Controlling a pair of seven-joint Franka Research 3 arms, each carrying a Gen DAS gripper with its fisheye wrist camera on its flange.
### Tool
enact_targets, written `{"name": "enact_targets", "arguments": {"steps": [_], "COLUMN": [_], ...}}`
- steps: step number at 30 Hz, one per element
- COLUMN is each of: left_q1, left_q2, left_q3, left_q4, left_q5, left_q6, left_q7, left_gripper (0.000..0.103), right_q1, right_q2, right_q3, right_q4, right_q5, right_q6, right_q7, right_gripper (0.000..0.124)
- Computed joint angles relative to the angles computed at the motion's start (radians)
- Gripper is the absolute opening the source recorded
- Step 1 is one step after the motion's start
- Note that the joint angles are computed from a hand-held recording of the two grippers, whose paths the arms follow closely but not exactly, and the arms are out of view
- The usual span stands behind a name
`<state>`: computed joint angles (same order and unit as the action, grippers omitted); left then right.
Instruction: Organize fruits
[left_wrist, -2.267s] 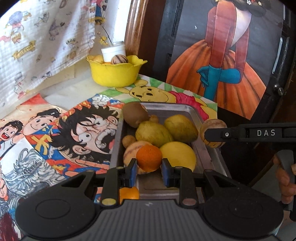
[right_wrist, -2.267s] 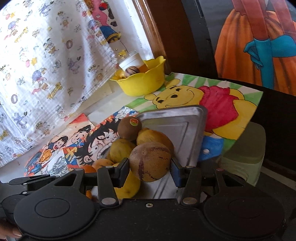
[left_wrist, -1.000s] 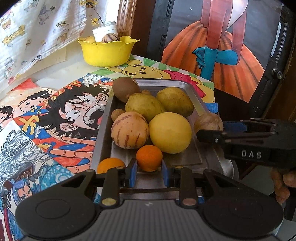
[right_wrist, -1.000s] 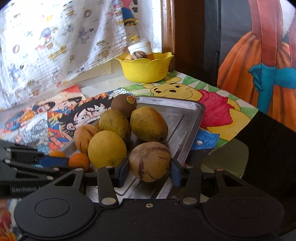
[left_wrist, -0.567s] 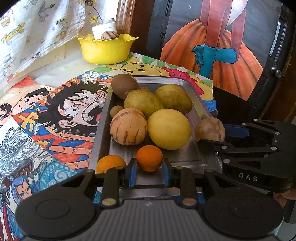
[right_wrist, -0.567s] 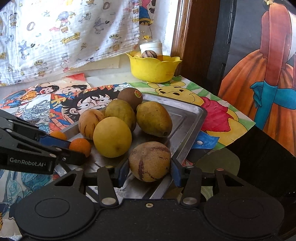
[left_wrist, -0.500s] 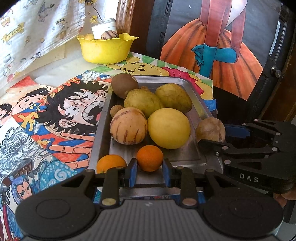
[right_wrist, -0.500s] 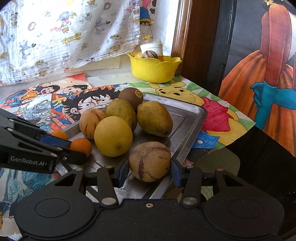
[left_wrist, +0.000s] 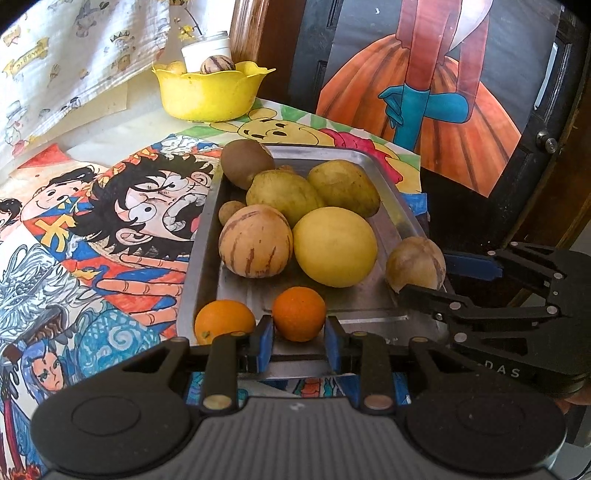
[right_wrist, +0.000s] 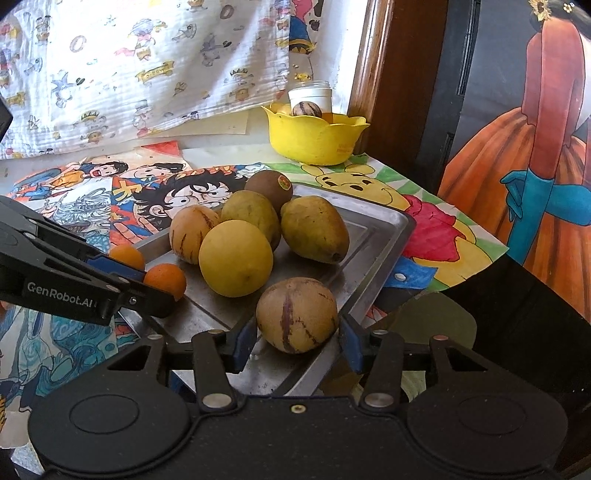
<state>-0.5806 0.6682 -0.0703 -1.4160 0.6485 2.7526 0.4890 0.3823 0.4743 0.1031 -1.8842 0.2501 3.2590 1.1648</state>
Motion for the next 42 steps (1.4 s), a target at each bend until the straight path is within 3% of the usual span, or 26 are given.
{"name": "enact_targets", "arguments": {"steps": [8, 19, 29, 38, 42], "left_q1": [-0.001, -0.012, -0.021, -0.041, -0.045], "left_q2": [-0.011, -0.039, -0.08, -0.136, -0.163], "left_q3": [0.003, 0.02, 0.037, 0.078, 0.087], "left_q4": [-0.016, -0.055, -0.103, -0.155, -0.175], "left_q5": [0.004, 0.032, 0.086, 0.213, 0.294], "left_q6": [0.008, 0.055, 0.078, 0.081, 0.055], "left_q7": [-0.018, -0.069, -0.145, -0.299, -0.395], "left_gripper": [0.035, 0.045, 0.05, 0.07, 0.088], "right_q1": [0.03, 0.057, 0.091, 0.079, 0.073], "right_q2": [-0.009, -0.039, -0.065, -0.079, -0.081], "right_q3": [-0.03, -0.052, -0.071, -0.034, -0.019], "right_q4": [-0.013, -0.065, -0.1, -0.12, -0.123], "right_q5": [0.008, 0.031, 0.072, 0.101, 0.101], "right_q6": [0.01, 0.062, 0.099, 0.137, 0.145], "right_q7": [0.011, 0.032, 0.044, 0.079, 0.092], "right_gripper": [0.051, 0.054, 0.067, 0.084, 0.093]}}
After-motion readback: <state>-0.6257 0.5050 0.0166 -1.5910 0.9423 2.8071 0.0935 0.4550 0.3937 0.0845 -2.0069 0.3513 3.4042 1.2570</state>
